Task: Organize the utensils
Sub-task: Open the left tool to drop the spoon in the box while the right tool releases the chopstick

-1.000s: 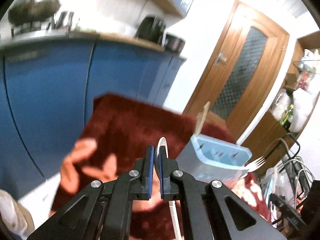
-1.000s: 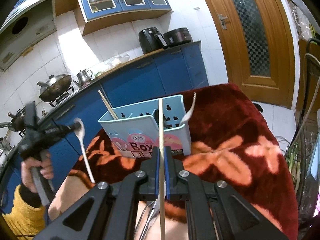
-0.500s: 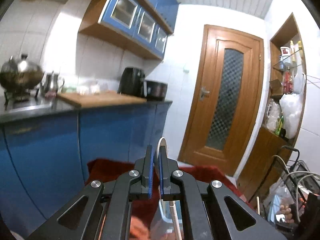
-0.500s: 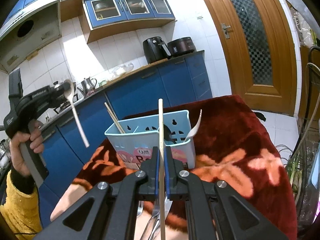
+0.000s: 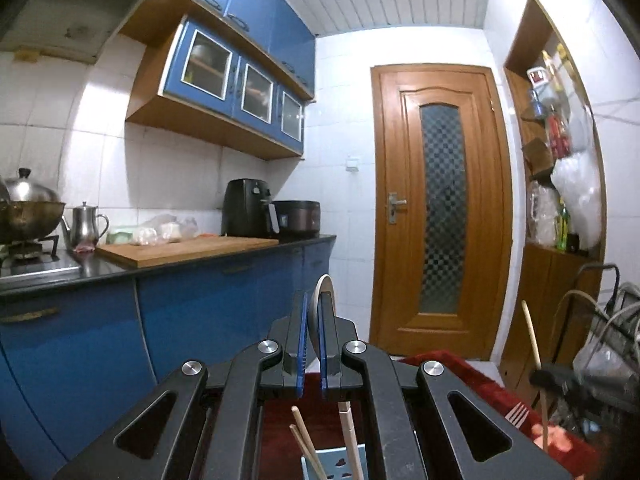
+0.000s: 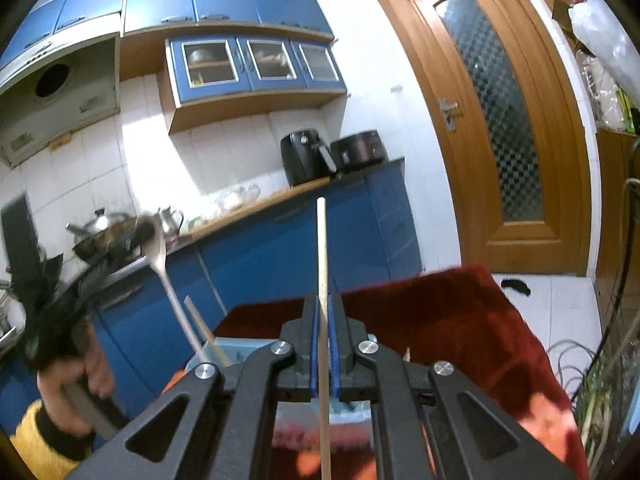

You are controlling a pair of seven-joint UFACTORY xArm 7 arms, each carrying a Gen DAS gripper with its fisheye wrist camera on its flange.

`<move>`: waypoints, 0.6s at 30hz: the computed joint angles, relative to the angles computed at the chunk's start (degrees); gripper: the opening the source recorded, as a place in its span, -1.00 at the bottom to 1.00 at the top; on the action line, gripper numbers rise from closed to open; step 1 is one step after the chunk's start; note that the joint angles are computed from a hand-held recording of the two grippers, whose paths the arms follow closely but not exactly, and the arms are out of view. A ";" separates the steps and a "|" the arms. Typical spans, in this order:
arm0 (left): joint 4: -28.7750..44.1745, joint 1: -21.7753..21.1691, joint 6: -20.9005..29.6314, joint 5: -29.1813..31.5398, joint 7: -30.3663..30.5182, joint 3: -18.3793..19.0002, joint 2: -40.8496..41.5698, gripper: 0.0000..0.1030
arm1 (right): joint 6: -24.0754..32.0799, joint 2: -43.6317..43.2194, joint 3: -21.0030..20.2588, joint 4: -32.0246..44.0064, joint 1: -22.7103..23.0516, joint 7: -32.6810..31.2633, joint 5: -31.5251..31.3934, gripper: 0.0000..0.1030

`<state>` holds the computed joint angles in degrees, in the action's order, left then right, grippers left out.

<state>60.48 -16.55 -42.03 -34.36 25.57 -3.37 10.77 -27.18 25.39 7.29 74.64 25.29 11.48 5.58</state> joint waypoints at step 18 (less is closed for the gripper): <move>-0.90 0.52 -0.88 5.37 -8.88 1.22 6.22 -0.91 | -1.41 18.86 -6.22 24.16 7.08 -13.99 8.25 -0.88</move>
<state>59.58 -16.02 -42.91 -28.99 16.69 -2.15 16.99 -28.59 44.24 1.06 98.80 32.37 -2.50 13.83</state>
